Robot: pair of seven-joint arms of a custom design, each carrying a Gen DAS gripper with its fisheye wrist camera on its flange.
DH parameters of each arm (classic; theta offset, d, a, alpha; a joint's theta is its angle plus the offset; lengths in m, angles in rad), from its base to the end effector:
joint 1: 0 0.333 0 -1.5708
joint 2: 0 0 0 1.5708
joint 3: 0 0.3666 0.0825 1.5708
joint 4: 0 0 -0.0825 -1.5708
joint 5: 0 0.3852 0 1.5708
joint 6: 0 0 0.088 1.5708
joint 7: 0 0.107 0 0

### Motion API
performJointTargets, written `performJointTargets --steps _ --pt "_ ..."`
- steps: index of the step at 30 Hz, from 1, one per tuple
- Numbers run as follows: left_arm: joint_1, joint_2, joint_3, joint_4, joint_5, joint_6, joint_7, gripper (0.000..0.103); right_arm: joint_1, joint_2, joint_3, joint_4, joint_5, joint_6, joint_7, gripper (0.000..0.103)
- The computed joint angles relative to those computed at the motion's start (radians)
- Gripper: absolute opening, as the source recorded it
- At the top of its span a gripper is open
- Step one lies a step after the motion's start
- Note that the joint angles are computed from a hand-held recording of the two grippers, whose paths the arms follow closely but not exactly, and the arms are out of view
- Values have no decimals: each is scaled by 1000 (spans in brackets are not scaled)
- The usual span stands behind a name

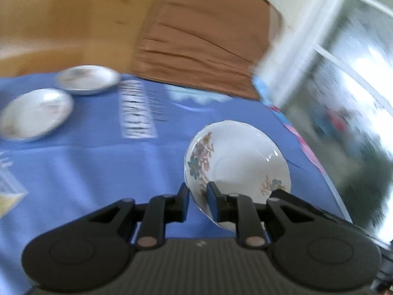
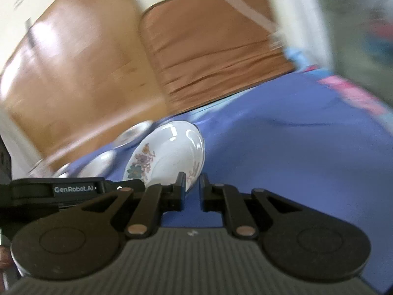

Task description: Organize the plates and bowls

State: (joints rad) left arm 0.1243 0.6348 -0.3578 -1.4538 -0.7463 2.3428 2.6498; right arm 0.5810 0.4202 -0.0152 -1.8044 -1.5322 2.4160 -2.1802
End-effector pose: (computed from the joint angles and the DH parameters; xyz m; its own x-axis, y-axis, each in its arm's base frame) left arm 0.7615 -0.1241 0.4068 -0.7295 -0.5965 0.3346 -0.6334 0.4047 -0.6596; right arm 0.5851 0.3669 0.3810 -0.4688 -0.7715 -0.4301 -0.2555 0.5845 -0.7701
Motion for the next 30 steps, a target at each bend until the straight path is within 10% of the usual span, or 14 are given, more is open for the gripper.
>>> performJointTargets --steps 8,12,19,30 --pt "-92 -38 -23 -112 51 48 52 22 -23 -114 32 -205 93 -120 122 14" --pt "-73 -84 -51 -185 6 102 161 32 -21 -99 46 -197 144 -207 136 38" --pt "20 -104 -36 -165 -177 90 293 35 25 -79 51 -144 102 -359 101 38" --pt "64 110 82 81 -167 491 69 35 -128 204 23 328 -74 346 -151 24"
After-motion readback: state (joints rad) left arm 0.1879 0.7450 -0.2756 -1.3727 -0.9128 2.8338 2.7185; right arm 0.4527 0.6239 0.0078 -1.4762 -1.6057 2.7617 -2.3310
